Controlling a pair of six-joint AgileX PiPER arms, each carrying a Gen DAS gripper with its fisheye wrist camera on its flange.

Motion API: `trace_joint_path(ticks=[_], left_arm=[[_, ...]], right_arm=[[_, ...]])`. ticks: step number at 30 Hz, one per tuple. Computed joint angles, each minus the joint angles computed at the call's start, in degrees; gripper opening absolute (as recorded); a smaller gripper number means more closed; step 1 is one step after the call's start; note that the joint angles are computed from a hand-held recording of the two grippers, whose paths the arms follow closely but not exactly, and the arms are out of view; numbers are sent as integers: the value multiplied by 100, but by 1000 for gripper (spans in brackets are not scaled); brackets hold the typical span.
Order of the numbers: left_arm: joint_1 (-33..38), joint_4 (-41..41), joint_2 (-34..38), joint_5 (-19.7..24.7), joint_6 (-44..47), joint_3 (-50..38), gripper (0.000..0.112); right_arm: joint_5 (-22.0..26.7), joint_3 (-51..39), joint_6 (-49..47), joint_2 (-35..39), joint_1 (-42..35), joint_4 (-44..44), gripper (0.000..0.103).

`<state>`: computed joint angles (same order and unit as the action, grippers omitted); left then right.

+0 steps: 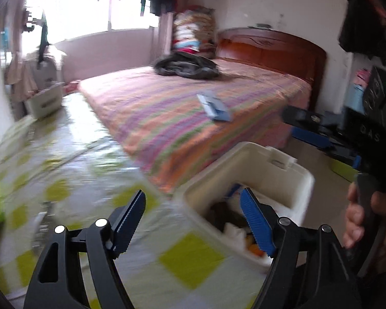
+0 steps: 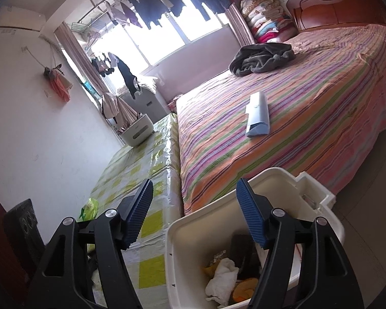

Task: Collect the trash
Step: 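Grasp the green-and-white wipes packet on the table with the left tool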

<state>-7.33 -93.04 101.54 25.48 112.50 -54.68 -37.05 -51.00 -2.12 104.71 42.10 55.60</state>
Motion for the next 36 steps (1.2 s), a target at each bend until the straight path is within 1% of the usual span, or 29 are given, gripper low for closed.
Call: trace_joint_path(ticks=[1,3,5,7,10,12,13,15,16,17,19,21,22,23,25,26,27,29,30,31,34,36], left_arm=[[206,32,-13,30,39,-3,74],[526,-225,51,34,393,-31,74],[832,-245,147,-4,471,-157,74],[1163,-244,281,-27,444,-345,74],[1611,-85,433,87,192,-682,74],[1913,298,531,19,-272,-1029,74],[2065,652,611,-105,-729,-1290,74],[2246,1500,816,-400,-1875,-1806,74],[2338,1908,997,-639,-2448,-2115,74],[2400,2331,1175,-786,-3021,-2392,74],[2588,3208,1712,-834,-4166,-3102,74],[2735,4143,2226,-657,-5312,-3833,74],[2763,4677,2434,-523,-5885,-4159,74],[2767,5242,2669,-371,-6458,-4535,74],[2708,6388,3076,-70,-7604,-5251,74],[2662,6865,3292,181,-8063,-5648,74],[2629,7113,3473,383,-8293,-5963,74],[2566,7531,3672,549,-8664,-6264,74],[2544,7766,3863,755,-8886,-6596,74],[2560,7888,4105,1041,-9023,-7038,74],[2624,8180,4682,1669,-9363,-8036,74],[2639,8268,4871,1778,-9478,-8336,74]], right_arm=[[53,-95,-75,54,-5,36,67],[203,-315,-202,177,-20,82,67],[332,-603,-380,345,12,175,67],[464,-951,-719,522,95,389,67],[757,-1604,-1288,883,216,768,67],[908,-1996,-1669,1091,282,1030,67],[997,-2222,-1911,1199,319,1189,67],[1137,-2609,-2385,1386,373,1537,67],[1236,-2811,-2592,1487,389,1680,67],[1343,-2999,-2735,1601,397,1767,67],[1530,-3322,-3004,1791,392,1959,67],[1682,-3605,-3254,1959,398,2166,67],[1758,-3670,-3230,2010,400,2126,67],[1818,-3773,-3325,2071,405,2203,67],[1942,-3803,-3211,2111,397,2060,67],[2010,-3859,-3240,2150,389,2076,67],[2070,-3901,-3263,2181,369,2087,67],[2197,-3960,-3268,2232,314,2093,67],[2233,-3978,-3249,2247,302,2085,67],[2311,-3951,-3036,2247,258,1884,67],[2447,-3936,-2723,2241,163,1621,67],[2499,-3929,-2508,2237,138,1438,67]])
